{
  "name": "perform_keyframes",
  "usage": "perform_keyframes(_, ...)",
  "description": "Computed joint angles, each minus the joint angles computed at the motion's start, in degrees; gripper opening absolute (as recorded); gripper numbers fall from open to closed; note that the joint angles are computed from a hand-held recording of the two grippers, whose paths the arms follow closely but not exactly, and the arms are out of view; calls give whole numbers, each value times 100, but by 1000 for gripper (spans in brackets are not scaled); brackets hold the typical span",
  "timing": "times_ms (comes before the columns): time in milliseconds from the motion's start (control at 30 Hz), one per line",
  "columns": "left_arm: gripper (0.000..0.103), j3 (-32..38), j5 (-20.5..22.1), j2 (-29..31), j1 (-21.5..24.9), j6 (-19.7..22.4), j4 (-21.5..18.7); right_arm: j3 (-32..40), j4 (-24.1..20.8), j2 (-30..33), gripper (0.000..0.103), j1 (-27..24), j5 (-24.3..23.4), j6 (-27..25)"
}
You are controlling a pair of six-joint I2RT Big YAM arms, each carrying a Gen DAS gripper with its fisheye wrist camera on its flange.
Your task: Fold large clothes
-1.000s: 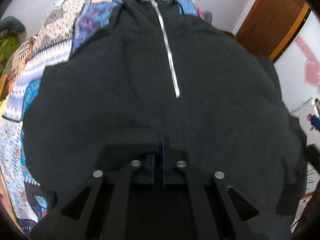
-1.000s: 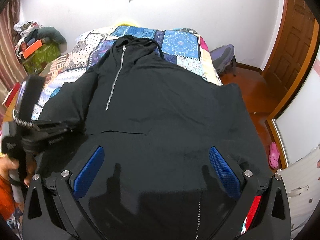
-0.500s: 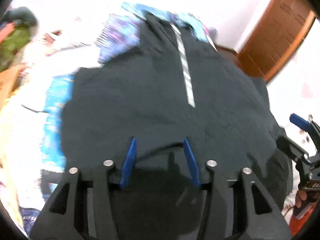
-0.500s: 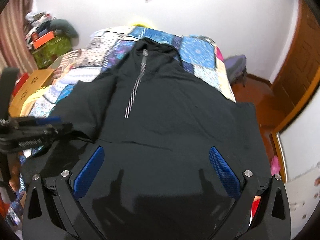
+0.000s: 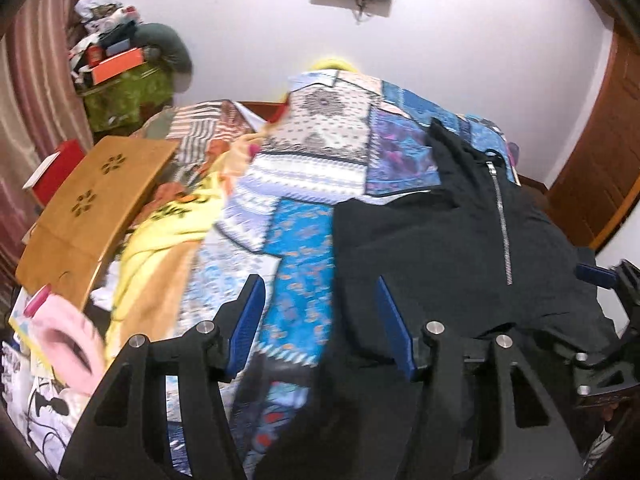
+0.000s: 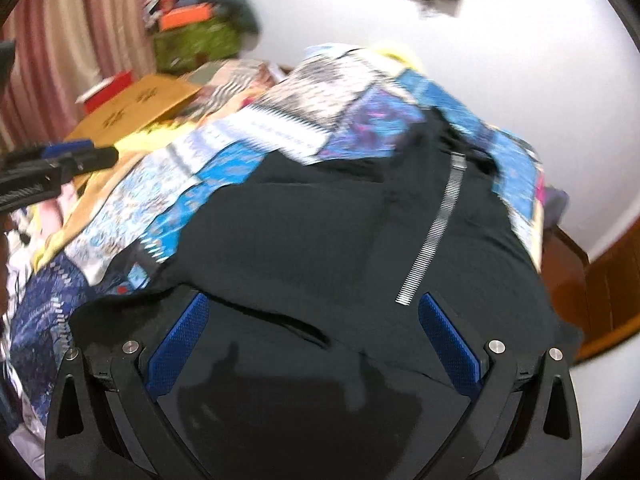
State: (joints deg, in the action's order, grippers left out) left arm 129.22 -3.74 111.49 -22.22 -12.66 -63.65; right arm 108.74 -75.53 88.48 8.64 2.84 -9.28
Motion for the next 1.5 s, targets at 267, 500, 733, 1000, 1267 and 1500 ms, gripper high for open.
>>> perform_keyframes(267, 57, -1075, -20, -484, 304, 80, 294, 882, -939, 1038, 103, 570, 18, -249)
perform_keyframes(500, 57, -1519, 143, -567, 453, 39, 278, 1318, -1392, 1690, 103, 826, 322, -476)
perform_keyframes(733, 57, -1628, 246, -532, 494, 1, 289, 1269, -1208, 1965, 83, 860, 729, -196)
perform_keyframes(1000, 57, -1534, 326, -403, 418, -32, 141, 1224, -1012, 1769, 31, 795, 357, -473)
perform_keyframes(1267, 57, -1390, 337, -270, 201, 23, -12, 1180, -484, 1309, 23, 506, -28, -194)
perform_keyframes(1500, 57, -1025, 270, -48, -2, 80, -186, 1216, 48, 755, 21, -164, -433, 404)
